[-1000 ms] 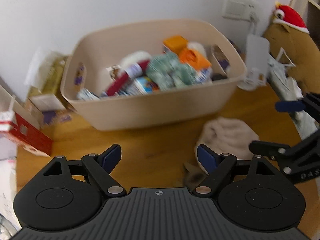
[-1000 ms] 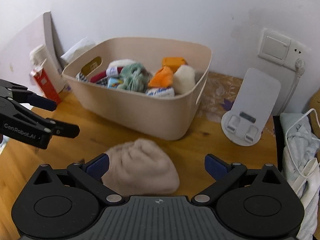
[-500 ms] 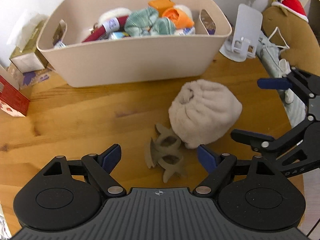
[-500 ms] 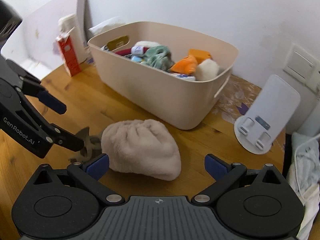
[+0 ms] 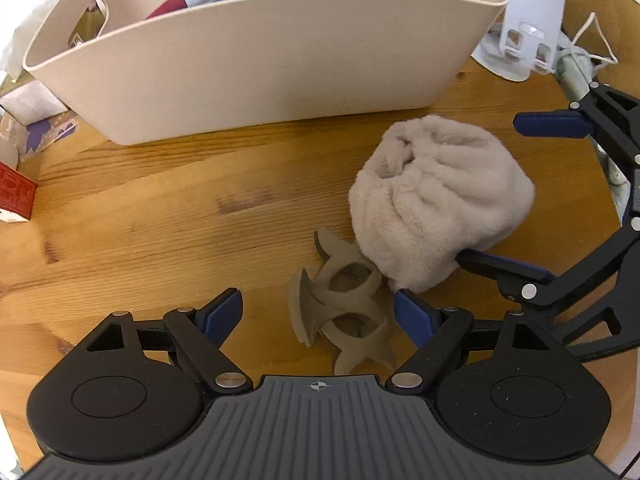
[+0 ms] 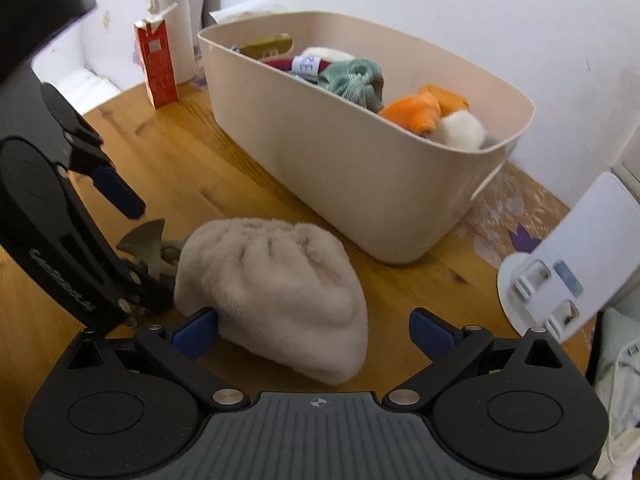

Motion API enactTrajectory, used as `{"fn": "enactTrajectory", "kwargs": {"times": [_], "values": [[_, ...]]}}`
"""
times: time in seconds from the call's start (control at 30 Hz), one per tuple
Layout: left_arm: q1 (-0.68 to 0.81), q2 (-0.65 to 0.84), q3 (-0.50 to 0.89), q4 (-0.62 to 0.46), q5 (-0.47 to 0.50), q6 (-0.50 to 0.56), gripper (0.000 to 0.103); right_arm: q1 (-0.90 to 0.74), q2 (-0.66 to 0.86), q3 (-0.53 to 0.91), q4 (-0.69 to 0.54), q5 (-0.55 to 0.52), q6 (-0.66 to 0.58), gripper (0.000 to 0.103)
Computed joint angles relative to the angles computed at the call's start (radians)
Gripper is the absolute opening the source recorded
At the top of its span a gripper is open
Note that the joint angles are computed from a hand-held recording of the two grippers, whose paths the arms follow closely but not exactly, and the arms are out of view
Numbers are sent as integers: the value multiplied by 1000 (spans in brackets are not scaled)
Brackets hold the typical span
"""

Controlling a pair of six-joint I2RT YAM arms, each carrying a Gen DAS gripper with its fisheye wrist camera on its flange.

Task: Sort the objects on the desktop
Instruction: 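Move both tools back toward the items on the table, then grasp the grey plastic clip with left tool while right tool grasps beige fuzzy hat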

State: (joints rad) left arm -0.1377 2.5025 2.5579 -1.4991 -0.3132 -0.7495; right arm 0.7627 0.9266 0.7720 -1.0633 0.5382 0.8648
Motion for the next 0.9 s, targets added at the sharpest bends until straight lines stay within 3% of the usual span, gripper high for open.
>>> {"fn": "enactTrajectory", "kwargs": {"times": [0.13,0.23,0.33,0.53,0.67,0.9], "values": [[20,-32,-75,49,41,-16,81,-51,-49,-31,61,-60,-71,86],[32,-86,-179,131,84,-14,65,-58,-58,-38,83,-72,-113,70],[28,-87,-184,139,66,5,57,-74,-64,-50,109,-91,-132,52],[33,-149,-287,200,67,7,54,-73,-70,-43,82,-99,-86,25],[27,-202,-361,243,48,15,48,-31,-48,-5,24,-77,-24,21],[12,-301,-500,295,7,-2,48,138,-42,55,-118,46,249,19]]}}
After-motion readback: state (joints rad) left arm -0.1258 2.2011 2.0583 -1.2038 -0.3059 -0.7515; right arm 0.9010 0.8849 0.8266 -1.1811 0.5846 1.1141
